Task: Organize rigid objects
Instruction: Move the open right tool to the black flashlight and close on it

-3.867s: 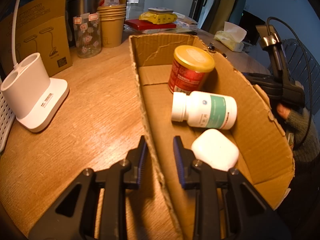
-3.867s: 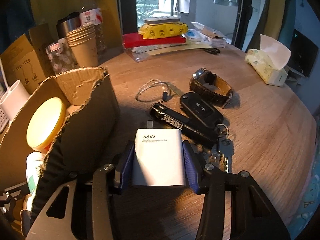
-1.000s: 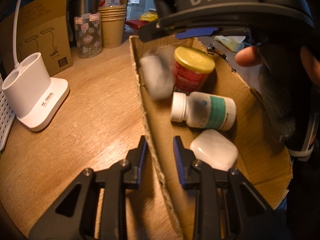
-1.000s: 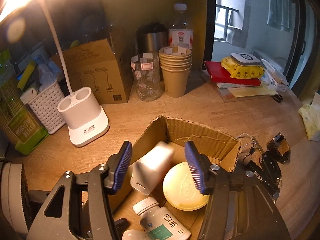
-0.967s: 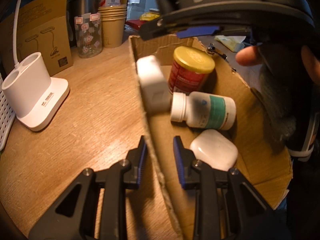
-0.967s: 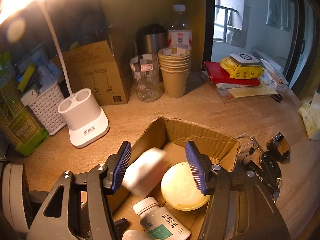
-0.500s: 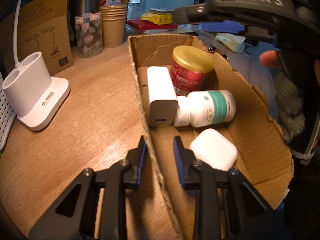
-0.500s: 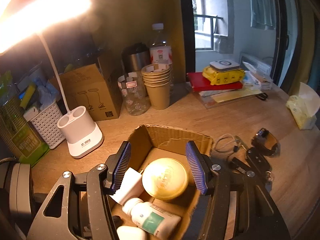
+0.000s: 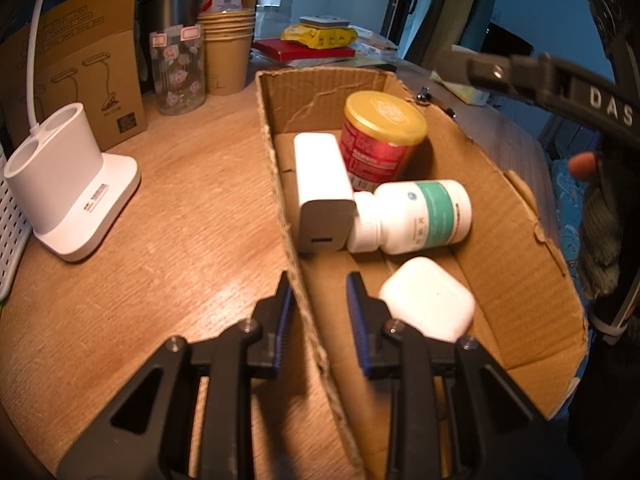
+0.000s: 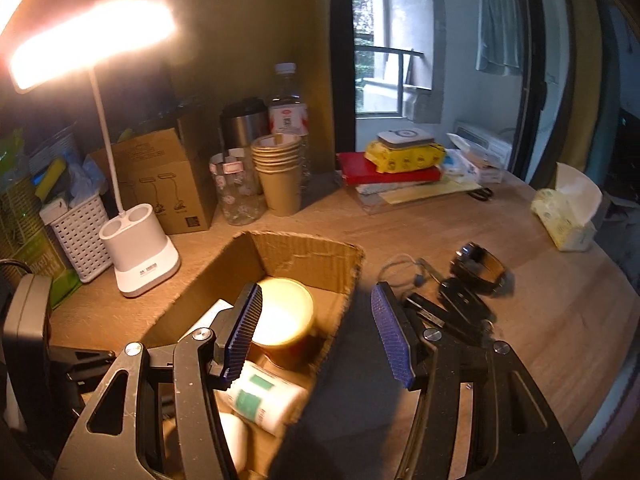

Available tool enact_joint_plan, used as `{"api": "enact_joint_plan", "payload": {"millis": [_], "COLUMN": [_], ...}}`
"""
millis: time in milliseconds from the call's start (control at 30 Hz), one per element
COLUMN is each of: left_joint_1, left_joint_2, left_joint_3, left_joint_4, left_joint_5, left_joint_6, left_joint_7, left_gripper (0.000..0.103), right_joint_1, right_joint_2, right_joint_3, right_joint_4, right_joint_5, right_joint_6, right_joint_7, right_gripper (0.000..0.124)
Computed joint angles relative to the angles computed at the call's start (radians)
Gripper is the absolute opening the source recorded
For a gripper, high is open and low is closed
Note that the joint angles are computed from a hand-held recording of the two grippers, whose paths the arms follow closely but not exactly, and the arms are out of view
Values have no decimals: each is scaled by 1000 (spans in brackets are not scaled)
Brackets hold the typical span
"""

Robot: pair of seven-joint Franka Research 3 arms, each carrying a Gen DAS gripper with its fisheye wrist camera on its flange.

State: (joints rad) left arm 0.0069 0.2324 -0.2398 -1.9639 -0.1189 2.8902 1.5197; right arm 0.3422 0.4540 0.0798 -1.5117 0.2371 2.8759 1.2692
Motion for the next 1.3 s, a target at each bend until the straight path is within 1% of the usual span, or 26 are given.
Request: {"api": "enact_joint_plan", "payload": {"millis": [233, 533, 667, 800, 867, 967, 1000, 1067, 1167, 1200, 1300], "left_joint_1": [0, 1, 1, 1, 1, 1, 1, 1, 1, 2, 2], "left_joint_2": [1, 0, 1, 1, 1, 1, 1, 1, 1, 1, 1], "left_joint_3": [0, -1, -1, -1, -1, -1, -1, -1, -1, -1, -1], "left_joint_4": [1, 0, 1, 1, 1, 1, 1, 1, 1, 1, 1], "left_joint_5": [1, 1, 0, 0, 0, 0, 0, 0, 0, -1, -1], "left_joint_6": [-1, 0, 0, 0, 0, -1, -1, -1, -1, -1, 0], "left_joint_7": [-1, 0, 0, 1, 1, 1, 1, 1, 1, 2, 2], "left_gripper": [28, 28, 28, 28, 28, 28, 28, 28, 28, 28, 28], "right_joint_1": [-18, -26, -24, -11, -16, -6, -2, -10, 24, 20, -11], "right_joint_2": [-38, -48, -50, -51, -45, -27, -14, 13, 59, 75, 106], "right_joint_3": [-23, -52, -71, -107, -112, -135, -145, -141, -190, -187, -148], "right_joint_4": [-83, -147, -169, -183, -179, -160, -143, -104, -40, -16, 49], "right_joint_5": [6, -16, -36, -80, -92, -131, -147, -158, -222, -231, -229], "right_joint_6": [29, 37, 41, 50, 49, 47, 38, 22, -3, -13, -75], "right_joint_7": [35, 94, 132, 188, 202, 229, 238, 238, 283, 280, 233], "right_gripper": [60, 60, 60, 60, 60, 60, 60, 60, 60, 60, 60]}}
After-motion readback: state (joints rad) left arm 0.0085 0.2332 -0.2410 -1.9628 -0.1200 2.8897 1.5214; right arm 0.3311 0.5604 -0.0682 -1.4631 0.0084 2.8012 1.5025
